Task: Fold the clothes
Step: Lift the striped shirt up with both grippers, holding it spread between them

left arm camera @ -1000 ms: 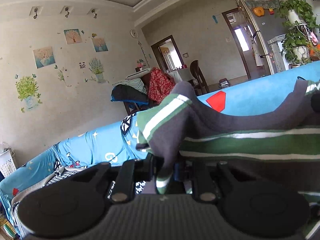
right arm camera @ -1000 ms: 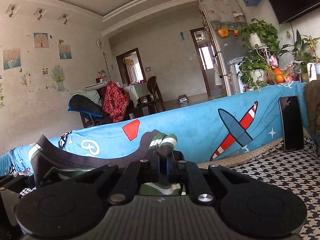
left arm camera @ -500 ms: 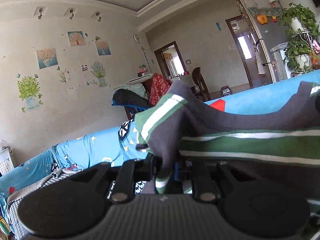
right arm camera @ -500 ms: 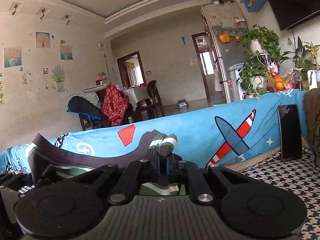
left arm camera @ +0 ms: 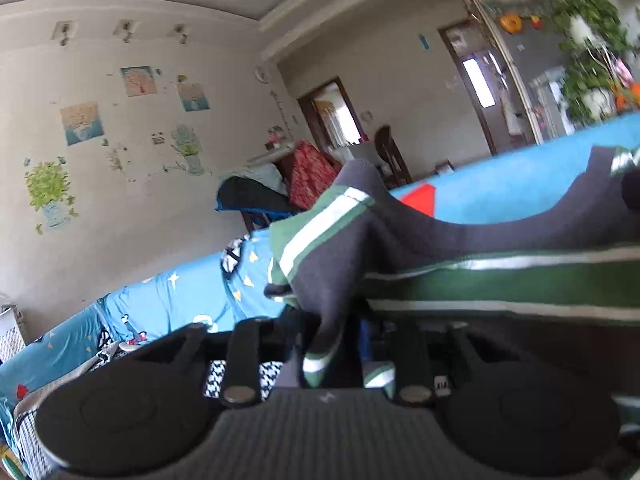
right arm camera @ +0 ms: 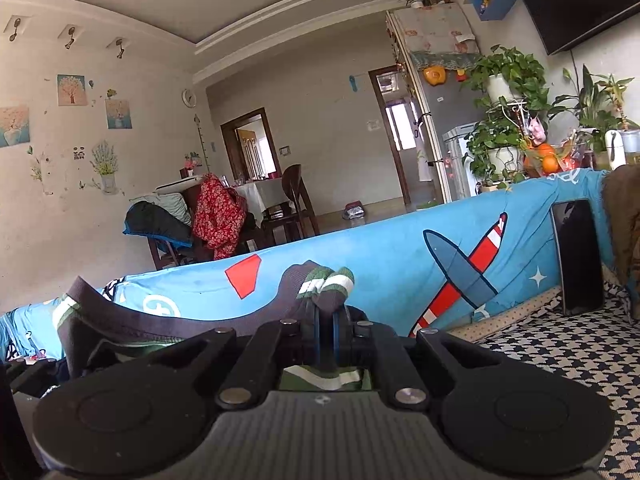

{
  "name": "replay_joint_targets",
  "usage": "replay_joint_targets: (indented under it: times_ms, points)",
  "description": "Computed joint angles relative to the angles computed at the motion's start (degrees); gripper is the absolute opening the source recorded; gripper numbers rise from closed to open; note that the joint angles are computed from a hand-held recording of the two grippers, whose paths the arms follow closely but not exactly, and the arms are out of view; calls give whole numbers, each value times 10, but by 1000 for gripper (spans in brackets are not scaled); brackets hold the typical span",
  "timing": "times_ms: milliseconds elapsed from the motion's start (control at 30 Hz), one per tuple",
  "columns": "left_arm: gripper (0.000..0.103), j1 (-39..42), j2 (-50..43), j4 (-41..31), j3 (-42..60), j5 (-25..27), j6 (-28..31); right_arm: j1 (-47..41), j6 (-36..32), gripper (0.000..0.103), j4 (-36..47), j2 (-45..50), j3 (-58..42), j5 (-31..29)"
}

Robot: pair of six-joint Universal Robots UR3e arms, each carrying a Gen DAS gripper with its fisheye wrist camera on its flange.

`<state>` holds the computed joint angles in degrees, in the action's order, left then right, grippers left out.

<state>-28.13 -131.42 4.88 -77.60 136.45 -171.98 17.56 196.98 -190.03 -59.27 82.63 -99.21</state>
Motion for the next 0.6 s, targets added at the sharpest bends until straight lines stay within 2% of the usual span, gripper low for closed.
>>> replay_joint_targets:
  times_ms: [33, 67, 133, 200, 233, 300, 400, 600]
  points:
    - [83, -1, -5, -31, 9, 14, -21, 0, 6, 10, 21, 3, -6, -5]
    - [81, -3, -9, -63, 18, 26, -43, -2, 15, 14, 47, 2, -11, -5]
    - [84, -7, -9, -23, 6, 23, -20, -9, 34, 20, 97, -8, -13, 1]
    - [93, -11, -5, 26, -12, 13, 8, -12, 34, 24, 89, -14, -1, -5]
    - [94, -13, -1, 33, -20, 11, 12, -11, 31, 26, 86, -16, 3, -10]
    - [93, -12, 14, 40, -38, -1, 15, -14, 29, 27, 86, -24, 12, -13]
    - [93, -6, 47, 6, -61, -30, -18, -19, 29, 27, 96, -34, 22, -13]
    - [92, -18, 48, -77, -24, -22, -79, -26, 30, 27, 116, -51, 40, -23]
